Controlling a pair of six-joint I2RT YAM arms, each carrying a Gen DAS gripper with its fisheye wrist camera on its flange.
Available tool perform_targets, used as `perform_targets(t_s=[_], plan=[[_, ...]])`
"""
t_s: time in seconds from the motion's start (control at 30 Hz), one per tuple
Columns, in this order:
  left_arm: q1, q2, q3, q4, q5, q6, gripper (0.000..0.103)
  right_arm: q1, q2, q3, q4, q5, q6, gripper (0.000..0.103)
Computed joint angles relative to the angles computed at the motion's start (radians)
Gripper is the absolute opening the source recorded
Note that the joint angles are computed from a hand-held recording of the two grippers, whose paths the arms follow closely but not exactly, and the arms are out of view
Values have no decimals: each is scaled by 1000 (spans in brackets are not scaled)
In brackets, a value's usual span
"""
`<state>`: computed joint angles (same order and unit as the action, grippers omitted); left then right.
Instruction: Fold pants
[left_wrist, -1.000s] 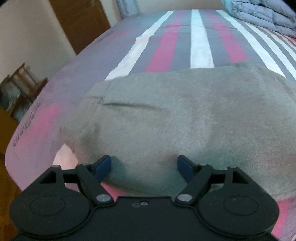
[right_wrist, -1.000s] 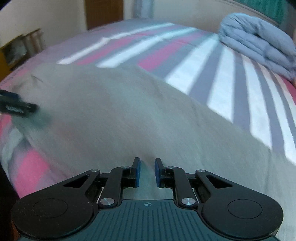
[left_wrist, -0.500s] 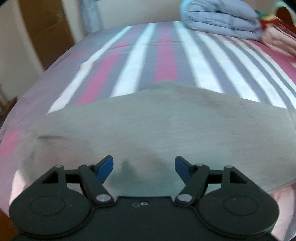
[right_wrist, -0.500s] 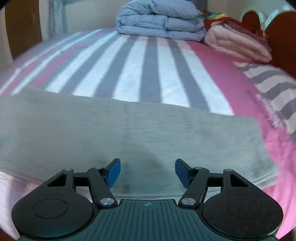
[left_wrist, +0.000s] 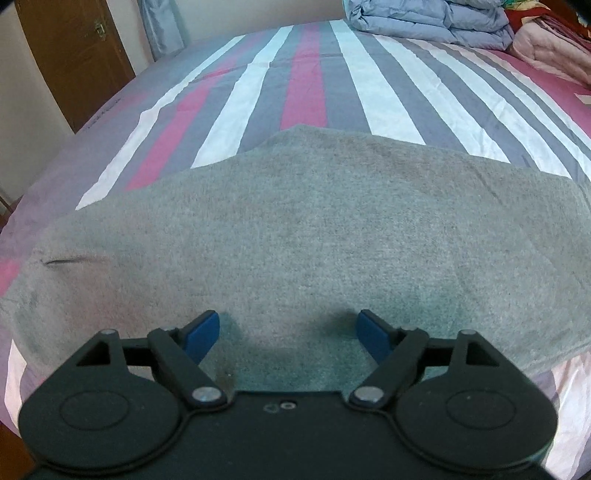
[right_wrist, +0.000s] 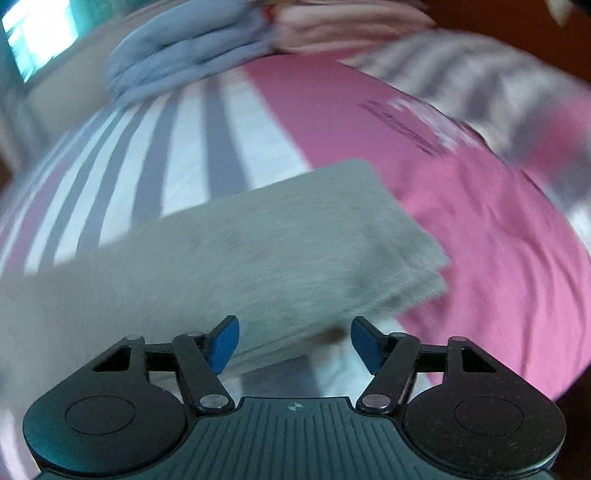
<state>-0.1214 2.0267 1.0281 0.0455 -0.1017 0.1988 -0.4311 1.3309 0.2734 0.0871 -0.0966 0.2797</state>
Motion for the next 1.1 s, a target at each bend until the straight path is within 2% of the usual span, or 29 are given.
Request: perform_targets(t_s=[0.03,0.07,0.23,0.37,0.47,0.6,0.63,0.67,0.8,0.83,0.9,0.97,1.1], plan=[[2,-10,-13,8,-5,3,77,-47,0,6,-13,-26,-13,32],[6,-9,-15,12,-8,5,80,-88,-4,8,-28,-44,-22,26],[48,7,8,-17,21,-23,83,-246,38,36,-47,-164,-19,24],[47,1,0,-10,16,-17,84,-237,132,103,-31,-140,16,24],[50,2,-3,-4,17,-19,84,-268,144,126,-11,-153,82,24],[54,8,3,-6,20,-18,86,-236,189,176,-35,-110,60,24],[56,8,3,-6,23,-15,86,-237,181,168,-28,-109,70,9],[58,8,2,-2,23,-10,86,-243,161,155,-24,-126,70,4],[64,18,3,12,17,6,91,-280,9,69,-44,-181,50,4],[66,21,7,11,17,9,91,-298,12,55,-40,-196,35,4],[66,20,10,4,14,11,91,-317,115,56,-2,-191,-5,4],[66,13,8,-2,7,8,91,-346,178,53,55,-211,15,5],[73,4,8,-21,12,12,91,-350,118,50,20,-206,27,18]])
